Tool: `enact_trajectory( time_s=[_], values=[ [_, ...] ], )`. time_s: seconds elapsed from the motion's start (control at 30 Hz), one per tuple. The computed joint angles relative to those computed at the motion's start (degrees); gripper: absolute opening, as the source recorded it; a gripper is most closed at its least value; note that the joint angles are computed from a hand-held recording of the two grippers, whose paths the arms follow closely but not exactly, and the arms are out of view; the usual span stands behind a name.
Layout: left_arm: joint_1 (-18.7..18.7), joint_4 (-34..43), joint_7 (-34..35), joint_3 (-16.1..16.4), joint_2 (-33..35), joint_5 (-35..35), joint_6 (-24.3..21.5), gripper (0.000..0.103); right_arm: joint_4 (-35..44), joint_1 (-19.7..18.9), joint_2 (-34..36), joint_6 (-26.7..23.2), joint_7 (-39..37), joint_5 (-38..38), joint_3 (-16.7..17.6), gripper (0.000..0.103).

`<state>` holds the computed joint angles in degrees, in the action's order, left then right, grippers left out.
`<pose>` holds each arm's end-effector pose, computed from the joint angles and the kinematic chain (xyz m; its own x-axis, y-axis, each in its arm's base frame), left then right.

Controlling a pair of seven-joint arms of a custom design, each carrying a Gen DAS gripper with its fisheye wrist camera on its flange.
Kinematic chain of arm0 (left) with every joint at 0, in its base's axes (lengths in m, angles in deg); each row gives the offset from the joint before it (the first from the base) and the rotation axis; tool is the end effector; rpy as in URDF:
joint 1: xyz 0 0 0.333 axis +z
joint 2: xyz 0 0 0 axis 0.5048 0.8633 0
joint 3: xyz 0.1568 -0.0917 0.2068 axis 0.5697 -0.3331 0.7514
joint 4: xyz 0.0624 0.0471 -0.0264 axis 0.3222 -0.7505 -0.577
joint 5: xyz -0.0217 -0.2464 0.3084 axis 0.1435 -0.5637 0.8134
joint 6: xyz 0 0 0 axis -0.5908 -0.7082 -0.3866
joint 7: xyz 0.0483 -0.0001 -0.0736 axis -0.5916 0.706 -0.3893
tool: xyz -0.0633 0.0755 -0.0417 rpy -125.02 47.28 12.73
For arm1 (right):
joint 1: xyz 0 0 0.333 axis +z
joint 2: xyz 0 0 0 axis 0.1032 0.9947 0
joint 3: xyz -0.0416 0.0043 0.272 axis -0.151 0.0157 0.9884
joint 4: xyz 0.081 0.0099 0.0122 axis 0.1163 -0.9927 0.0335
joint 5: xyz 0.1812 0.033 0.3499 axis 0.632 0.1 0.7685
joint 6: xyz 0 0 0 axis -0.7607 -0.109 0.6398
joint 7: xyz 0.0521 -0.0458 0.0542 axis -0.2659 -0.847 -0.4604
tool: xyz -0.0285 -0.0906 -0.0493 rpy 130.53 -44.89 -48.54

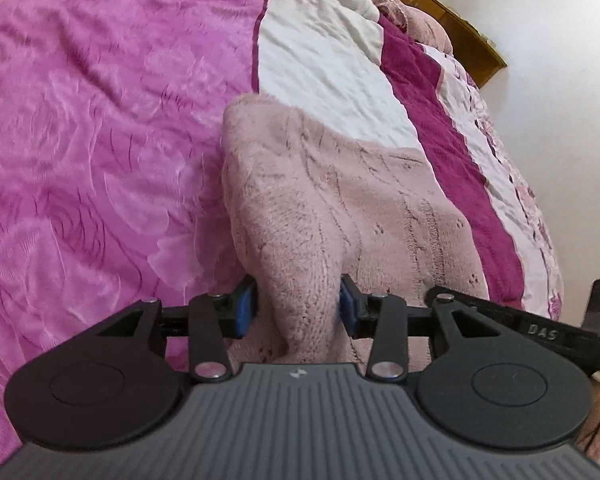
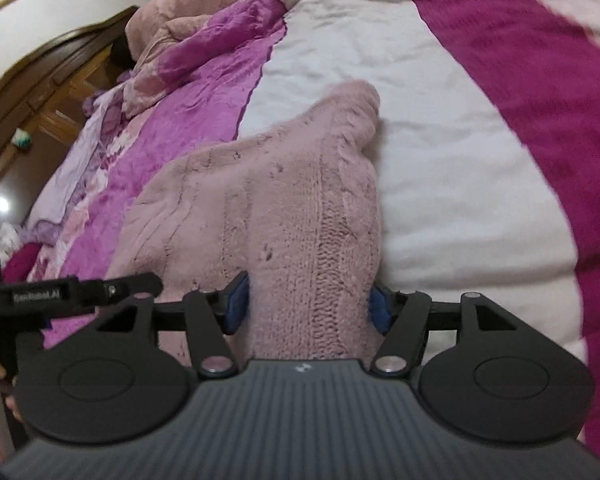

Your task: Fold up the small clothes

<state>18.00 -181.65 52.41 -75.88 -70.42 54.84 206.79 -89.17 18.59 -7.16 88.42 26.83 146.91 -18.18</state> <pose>0.3952 -0.2024 0.4452 0.1957 -0.8647 0.4626 -0.7128 -0.4494 -0.5385 0.4914 0.0609 0.4157 0.4468 -0.7788 -0.4403 -0.7910 -0.1140 -0.6011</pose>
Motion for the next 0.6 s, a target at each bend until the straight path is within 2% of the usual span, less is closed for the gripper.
enact_trajectory(
  time_s=[0.17, 0.23, 0.4, 0.53, 0.57, 0.6],
  values=[
    [5.1, 2.3, -2.8, -2.9, 0.3, 3.7, -0.8, 0.056, 1.7, -0.7, 0.0, -0.2, -1.5, 1.8, -1.3, 0.066],
    [6.5, 2.9, -4.0, -3.2, 1.1, 4.8, 0.7, 0.062, 3.4, -0.7, 1.4, 0.4, -2.2, 4.3, -1.4, 0.071],
    [3.5, 7.6, -0.1, 3.0, 8.1, 1.6, 2.6, 0.063, 11.4, -1.7, 9.8, 0.3, -0.8, 7.9, 0.2, 0.075],
    [4.2, 11.4, 1.4, 3.7, 14.1, 0.2, 5.1, 0.061, 18.8, -3.5, 17.8, -1.7, 4.9, 5.2, 3.1, 0.075],
    [3.2, 11.9, 2.9, 4.6, 15.3, -0.7, 6.3, 0.060, 20.0, -3.9, 19.2, -2.1, 5.1, 4.8, 3.8, 0.074],
    [2.8, 12.3, 4.4, 4.9, 16.3, -0.9, 7.8, 0.048, 20.4, -4.4, 19.7, -2.4, 4.2, 5.3, 4.5, 0.055]
  ],
)
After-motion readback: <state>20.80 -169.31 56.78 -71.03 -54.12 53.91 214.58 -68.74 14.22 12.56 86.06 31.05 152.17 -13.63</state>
